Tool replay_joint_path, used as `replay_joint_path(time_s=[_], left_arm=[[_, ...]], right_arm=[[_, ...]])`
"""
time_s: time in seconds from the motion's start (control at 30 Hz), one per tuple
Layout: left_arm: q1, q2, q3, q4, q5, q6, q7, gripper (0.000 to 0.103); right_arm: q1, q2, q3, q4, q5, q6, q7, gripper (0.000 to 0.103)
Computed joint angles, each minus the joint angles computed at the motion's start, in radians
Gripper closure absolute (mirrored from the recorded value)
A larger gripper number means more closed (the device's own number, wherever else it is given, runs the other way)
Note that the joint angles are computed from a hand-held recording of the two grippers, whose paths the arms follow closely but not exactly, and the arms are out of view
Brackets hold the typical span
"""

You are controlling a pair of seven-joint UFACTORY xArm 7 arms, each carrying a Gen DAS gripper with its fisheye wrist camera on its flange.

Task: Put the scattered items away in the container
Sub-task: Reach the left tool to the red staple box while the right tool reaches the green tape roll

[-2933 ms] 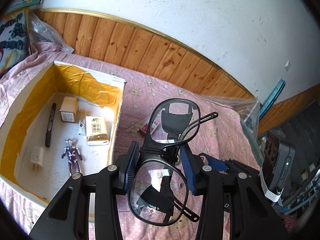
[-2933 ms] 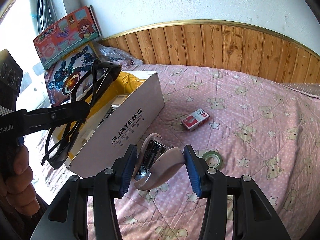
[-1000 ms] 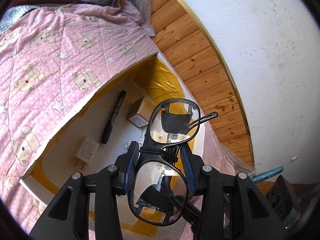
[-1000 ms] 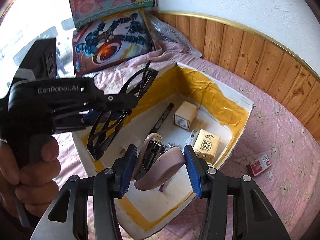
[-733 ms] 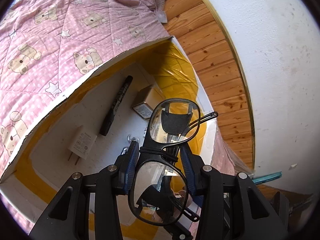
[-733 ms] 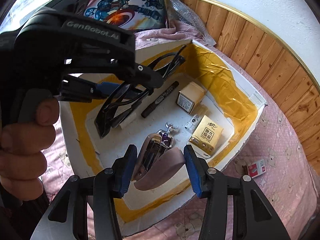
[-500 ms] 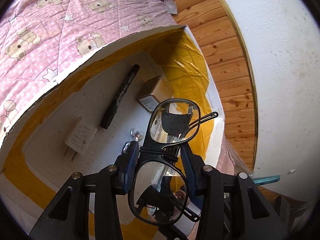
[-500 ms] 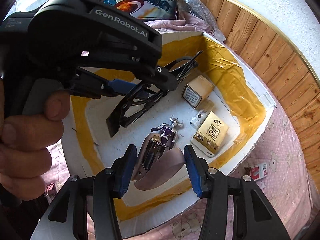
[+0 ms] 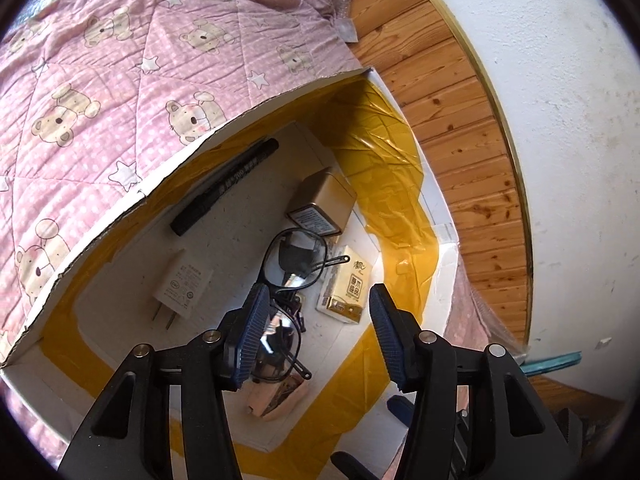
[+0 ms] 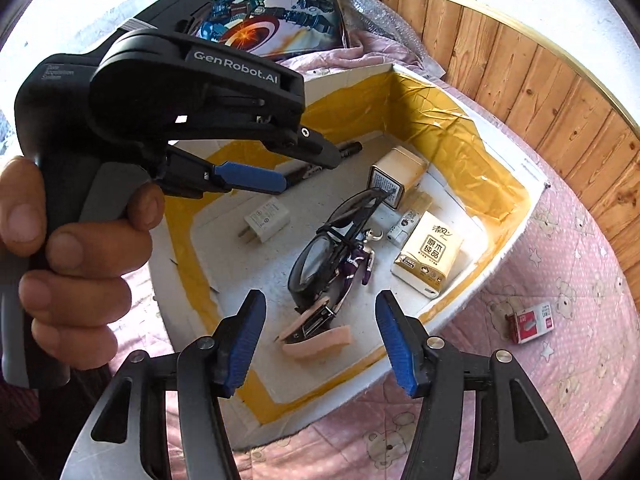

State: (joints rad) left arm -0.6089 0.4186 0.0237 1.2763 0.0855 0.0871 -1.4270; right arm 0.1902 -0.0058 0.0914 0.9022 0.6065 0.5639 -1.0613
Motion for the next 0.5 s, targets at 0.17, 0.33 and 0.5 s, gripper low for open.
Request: replay_joint_path(time_s=[0.17,0.33,0.5], left_arm=[[-0.093,-0.033,0.109,-0.017,0.091,0.017,-0.088,0.048],[-0.102,-0.025,0.095,0.046,0.204,0.051,-0.084,0.048],[-0.156,-0.012,0.124,0.121,0.339,0.093,-0.105,0.048]], right_arm=[[-0.015,-0.035,-0.026,-0.013,0.129,0.060,-0.049,0.044],[-0.038,-0.073,-0.062,-0.025,0.254,0.160,-0.111,0.044],[-0.059,-0.124,-0.097,-0.060,0.366,0.213,-0.201,0.044]])
